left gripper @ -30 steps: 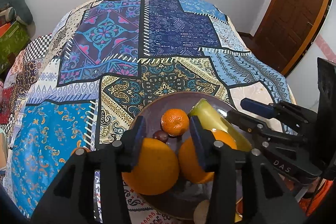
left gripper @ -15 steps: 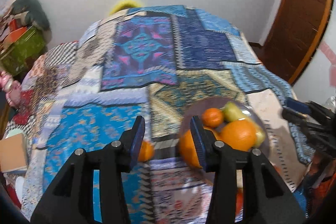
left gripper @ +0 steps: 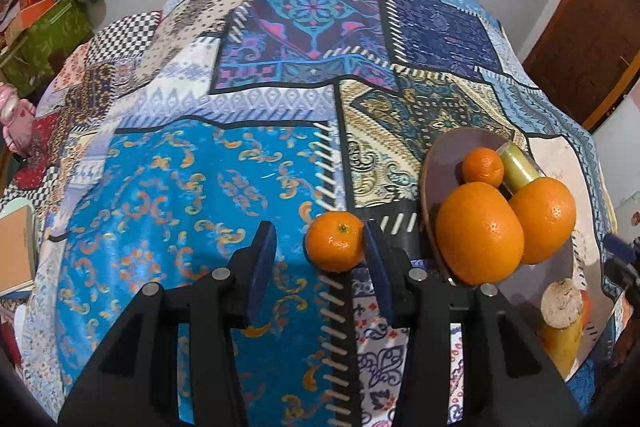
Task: Organize fruits
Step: 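Close the left gripper on the small mandarin beside the plate, then carry the mandarin onto the plate and open the left gripper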
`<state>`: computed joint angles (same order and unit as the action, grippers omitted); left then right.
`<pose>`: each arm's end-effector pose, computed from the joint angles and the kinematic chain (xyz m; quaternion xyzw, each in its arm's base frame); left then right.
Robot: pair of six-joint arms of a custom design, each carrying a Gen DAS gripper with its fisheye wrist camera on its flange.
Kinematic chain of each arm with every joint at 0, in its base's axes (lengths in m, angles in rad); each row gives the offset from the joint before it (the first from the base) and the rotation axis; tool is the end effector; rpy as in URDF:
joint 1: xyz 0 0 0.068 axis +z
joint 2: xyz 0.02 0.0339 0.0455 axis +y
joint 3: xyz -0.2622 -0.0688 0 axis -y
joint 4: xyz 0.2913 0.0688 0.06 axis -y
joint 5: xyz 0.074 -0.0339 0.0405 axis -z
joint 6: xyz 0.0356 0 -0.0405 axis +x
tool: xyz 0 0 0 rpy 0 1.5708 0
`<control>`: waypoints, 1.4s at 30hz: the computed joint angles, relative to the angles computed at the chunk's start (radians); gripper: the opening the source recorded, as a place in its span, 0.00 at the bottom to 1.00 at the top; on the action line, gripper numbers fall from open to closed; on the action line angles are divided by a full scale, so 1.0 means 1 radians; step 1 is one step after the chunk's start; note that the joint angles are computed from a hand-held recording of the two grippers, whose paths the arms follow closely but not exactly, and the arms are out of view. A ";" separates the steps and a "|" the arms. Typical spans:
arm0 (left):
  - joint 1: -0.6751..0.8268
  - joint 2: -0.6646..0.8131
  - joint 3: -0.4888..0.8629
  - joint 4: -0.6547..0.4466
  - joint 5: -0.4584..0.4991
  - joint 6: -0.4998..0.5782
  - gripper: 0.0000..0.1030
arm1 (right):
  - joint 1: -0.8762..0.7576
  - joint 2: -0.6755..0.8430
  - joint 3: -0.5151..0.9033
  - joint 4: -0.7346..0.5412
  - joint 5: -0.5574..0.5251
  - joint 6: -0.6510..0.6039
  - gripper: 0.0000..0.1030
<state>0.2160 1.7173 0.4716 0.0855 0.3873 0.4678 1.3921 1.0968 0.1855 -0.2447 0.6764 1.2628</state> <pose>0.2479 0.0406 0.0179 0.1596 0.9482 -0.1104 0.2516 0.0517 0.1606 0.0602 0.0085 0.9256 0.1103 0.3619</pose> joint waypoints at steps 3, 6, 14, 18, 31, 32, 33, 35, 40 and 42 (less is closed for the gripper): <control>-0.038 0.006 -0.010 0.034 -0.022 -0.007 0.43 | 0.035 0.051 0.000 0.042 -0.020 0.047 0.41; -0.079 0.045 -0.001 0.061 -0.064 -0.022 0.37 | 0.070 0.098 0.015 0.065 -0.018 0.077 0.44; -0.076 0.066 -0.001 0.080 -0.067 -0.031 0.34 | 0.103 0.178 0.045 0.122 -0.038 0.072 0.48; -0.039 -0.029 -0.059 0.050 -0.039 0.001 0.34 | 0.085 0.263 0.057 0.195 -0.072 0.058 0.48; 0.023 -0.470 -0.256 -0.235 0.094 0.123 0.34 | 0.042 0.302 0.030 0.331 -0.126 0.001 0.44; 0.010 -0.486 -0.265 -0.241 0.091 0.119 0.34 | 0.046 0.312 0.038 0.326 -0.120 0.004 0.44; -0.002 -0.504 -0.274 -0.248 0.090 0.115 0.34 | 0.055 0.318 0.048 0.310 -0.110 0.006 0.44; -0.024 -0.540 -0.290 -0.270 0.093 0.109 0.34 | 0.077 0.322 0.063 0.274 -0.087 0.020 0.44; -0.103 -0.566 -0.317 -0.260 0.077 0.059 0.34 | 0.103 0.239 0.050 0.203 -0.030 0.044 0.44; -0.131 -0.550 -0.315 -0.242 0.077 0.028 0.34 | 0.099 0.190 0.043 0.165 -0.007 0.044 0.44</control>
